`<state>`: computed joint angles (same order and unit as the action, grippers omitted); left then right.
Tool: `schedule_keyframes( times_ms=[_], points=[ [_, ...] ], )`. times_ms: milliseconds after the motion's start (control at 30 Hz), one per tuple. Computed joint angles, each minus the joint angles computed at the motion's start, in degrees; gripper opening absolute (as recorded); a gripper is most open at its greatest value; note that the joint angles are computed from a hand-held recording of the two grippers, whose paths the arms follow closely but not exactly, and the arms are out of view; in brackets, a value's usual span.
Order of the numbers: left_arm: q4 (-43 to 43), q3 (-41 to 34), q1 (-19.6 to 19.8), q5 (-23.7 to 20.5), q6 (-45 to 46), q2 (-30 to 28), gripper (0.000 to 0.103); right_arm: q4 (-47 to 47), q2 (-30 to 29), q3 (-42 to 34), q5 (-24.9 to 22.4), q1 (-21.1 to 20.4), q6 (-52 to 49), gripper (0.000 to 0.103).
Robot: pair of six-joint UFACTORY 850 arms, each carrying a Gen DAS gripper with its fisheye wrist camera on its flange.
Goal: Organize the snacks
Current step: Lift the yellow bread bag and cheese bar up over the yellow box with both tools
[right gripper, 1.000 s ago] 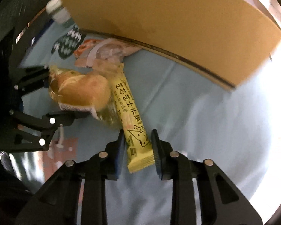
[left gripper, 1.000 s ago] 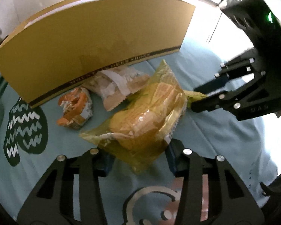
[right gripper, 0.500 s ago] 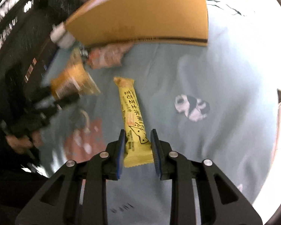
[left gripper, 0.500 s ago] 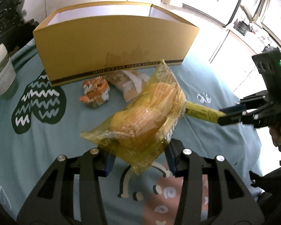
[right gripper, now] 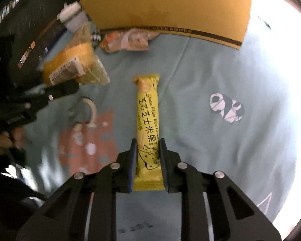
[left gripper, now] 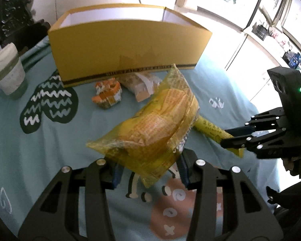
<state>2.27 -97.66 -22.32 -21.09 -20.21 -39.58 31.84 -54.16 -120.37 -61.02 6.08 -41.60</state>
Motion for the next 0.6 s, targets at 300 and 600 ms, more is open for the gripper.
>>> schedule_keyframes(
  times_ms=[300, 600],
  points=[
    [-0.35, 3.27, -0.25, 4.90, -1.33, 3.77, 0.045, 7.21, 2.37, -0.52, -3.64, -3.46, 0.76, 0.016],
    [-0.70, 3.82, -0.12, 2.42, -2.20, 3.33, 0.046, -7.27, 5.49, 7.37, 5.44, 1.72, -1.69, 0.036]
  ],
)
